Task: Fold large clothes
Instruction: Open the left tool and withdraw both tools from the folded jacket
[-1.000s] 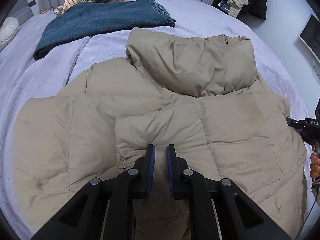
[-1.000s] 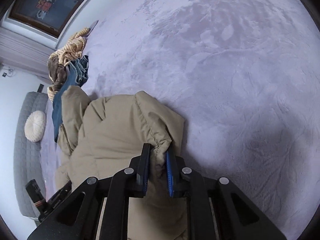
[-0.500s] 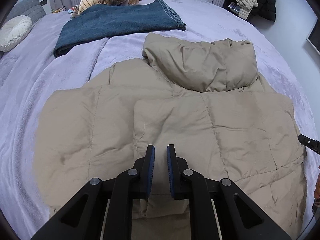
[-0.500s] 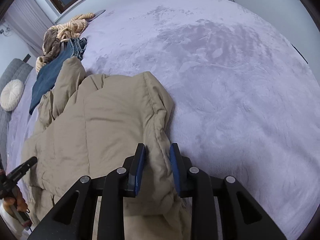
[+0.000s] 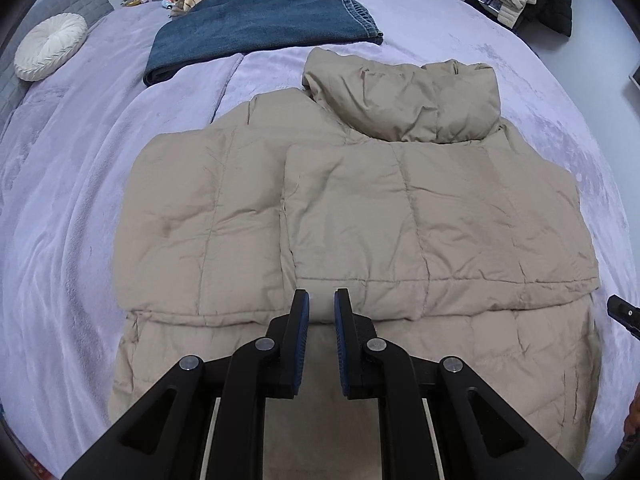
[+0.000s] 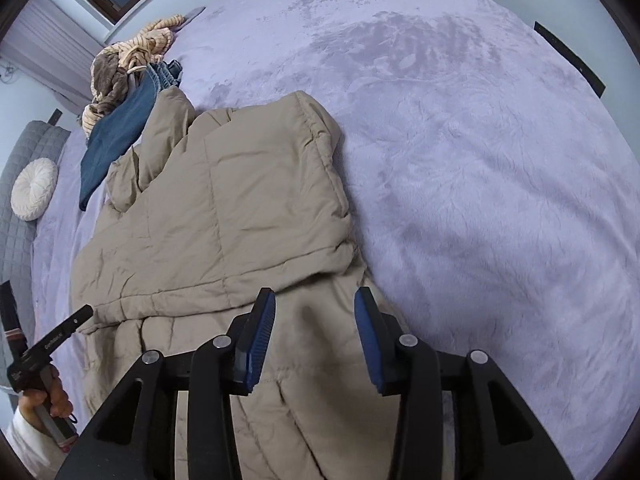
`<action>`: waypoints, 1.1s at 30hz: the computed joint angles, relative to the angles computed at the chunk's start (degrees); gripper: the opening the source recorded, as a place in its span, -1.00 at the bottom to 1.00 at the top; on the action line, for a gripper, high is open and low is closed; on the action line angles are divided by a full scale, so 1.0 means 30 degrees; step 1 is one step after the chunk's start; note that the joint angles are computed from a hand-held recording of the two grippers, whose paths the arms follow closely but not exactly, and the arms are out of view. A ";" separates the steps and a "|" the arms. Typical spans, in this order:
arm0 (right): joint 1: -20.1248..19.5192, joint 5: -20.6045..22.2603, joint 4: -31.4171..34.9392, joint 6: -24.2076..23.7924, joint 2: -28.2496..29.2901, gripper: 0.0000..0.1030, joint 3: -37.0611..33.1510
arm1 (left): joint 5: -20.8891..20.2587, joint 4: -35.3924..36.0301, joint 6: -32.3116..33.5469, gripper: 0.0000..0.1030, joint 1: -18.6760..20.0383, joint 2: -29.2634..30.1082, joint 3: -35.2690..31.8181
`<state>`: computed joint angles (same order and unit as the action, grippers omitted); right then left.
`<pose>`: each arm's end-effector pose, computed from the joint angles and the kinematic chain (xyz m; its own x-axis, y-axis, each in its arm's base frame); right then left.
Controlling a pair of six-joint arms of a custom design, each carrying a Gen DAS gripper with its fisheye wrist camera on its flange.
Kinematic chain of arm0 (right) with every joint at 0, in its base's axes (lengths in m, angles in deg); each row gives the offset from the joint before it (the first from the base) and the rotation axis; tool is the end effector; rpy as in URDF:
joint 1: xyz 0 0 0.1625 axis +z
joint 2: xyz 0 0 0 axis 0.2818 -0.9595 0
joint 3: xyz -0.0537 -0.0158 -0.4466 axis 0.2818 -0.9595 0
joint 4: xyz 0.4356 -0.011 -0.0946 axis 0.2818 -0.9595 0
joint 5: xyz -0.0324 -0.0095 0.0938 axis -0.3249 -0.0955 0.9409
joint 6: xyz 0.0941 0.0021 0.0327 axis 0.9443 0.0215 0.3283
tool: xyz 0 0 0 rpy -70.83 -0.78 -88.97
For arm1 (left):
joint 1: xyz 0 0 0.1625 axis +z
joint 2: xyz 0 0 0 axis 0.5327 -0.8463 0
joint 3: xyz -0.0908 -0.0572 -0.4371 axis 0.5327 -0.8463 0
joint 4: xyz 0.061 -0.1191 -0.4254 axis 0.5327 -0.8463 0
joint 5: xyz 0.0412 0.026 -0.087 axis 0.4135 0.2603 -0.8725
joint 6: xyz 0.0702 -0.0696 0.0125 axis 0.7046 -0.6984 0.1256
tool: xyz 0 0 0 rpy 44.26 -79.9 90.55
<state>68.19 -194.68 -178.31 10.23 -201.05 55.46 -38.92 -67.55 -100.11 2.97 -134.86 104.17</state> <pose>0.0549 -0.3212 0.3865 -0.8375 0.4142 0.3564 0.1424 0.7951 -0.5895 -0.3192 -0.4598 0.0763 -0.7495 0.1626 -0.6417 0.3254 0.9347 -0.1432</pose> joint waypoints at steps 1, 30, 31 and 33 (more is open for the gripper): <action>0.0152 0.0070 0.0459 0.0209 -0.0220 -0.09 0.0008 | -0.0126 0.0203 -0.0221 -0.72 -0.0161 -0.0086 0.0010; 0.1061 0.1964 0.6622 0.0753 -0.3364 0.65 -0.0185 | -0.2259 0.4257 -0.6535 0.98 -0.4087 -0.1962 0.1048; 0.1047 0.2168 0.6719 0.0809 -0.3496 0.68 -0.0119 | -0.2468 0.4402 -0.6807 0.98 -0.4194 -0.2093 0.1177; 0.1117 0.2523 0.6873 0.0880 -0.3721 0.68 0.0032 | -0.2750 0.4600 -0.7122 0.98 -0.4392 -0.2409 0.1480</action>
<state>71.54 -187.12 -157.69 12.87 -212.21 55.55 -47.17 -53.75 -121.48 -10.20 -142.09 108.61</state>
